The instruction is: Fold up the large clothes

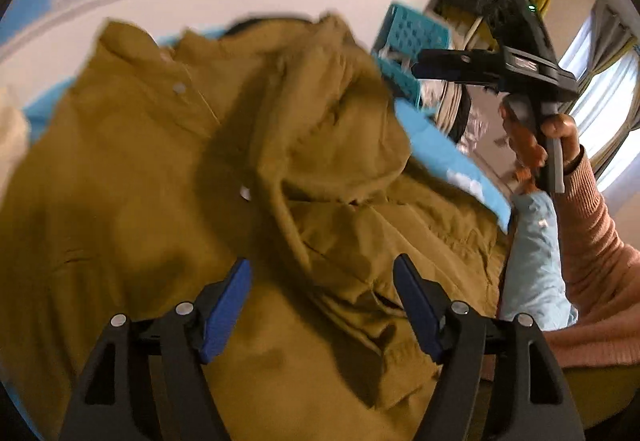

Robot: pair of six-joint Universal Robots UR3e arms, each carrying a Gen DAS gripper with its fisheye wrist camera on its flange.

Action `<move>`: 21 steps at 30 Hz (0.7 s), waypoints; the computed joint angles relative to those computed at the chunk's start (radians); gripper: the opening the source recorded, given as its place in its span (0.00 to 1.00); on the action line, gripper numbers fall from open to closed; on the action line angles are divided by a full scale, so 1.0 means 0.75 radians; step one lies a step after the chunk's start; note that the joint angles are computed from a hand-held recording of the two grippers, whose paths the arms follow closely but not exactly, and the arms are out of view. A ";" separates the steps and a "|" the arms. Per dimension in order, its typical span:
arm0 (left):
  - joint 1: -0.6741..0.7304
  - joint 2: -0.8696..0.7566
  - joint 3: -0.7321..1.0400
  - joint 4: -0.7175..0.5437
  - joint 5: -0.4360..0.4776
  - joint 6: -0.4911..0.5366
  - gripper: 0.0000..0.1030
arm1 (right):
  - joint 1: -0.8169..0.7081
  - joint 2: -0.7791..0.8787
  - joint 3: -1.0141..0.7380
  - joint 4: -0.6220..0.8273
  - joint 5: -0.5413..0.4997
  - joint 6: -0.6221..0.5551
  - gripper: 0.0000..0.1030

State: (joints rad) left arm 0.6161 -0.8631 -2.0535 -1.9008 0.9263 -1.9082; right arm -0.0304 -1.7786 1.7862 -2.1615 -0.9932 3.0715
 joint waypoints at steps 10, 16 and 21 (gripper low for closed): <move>-0.120 -0.131 -0.103 0.490 0.129 -0.318 0.12 | -0.203 0.280 0.209 -0.095 0.357 -0.215 0.69; 0.002 -0.114 -0.042 0.670 0.167 -0.363 0.13 | -0.274 0.059 0.140 0.202 0.388 -0.457 0.10; -0.047 -0.139 -0.037 0.779 0.147 -0.382 0.65 | -0.511 -0.162 0.050 0.473 0.317 -0.587 0.08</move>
State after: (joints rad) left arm 0.5809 -0.9675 -2.0809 -1.3165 1.0366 -2.1948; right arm -0.4137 -1.8999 1.8240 -1.8067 -0.7555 2.6312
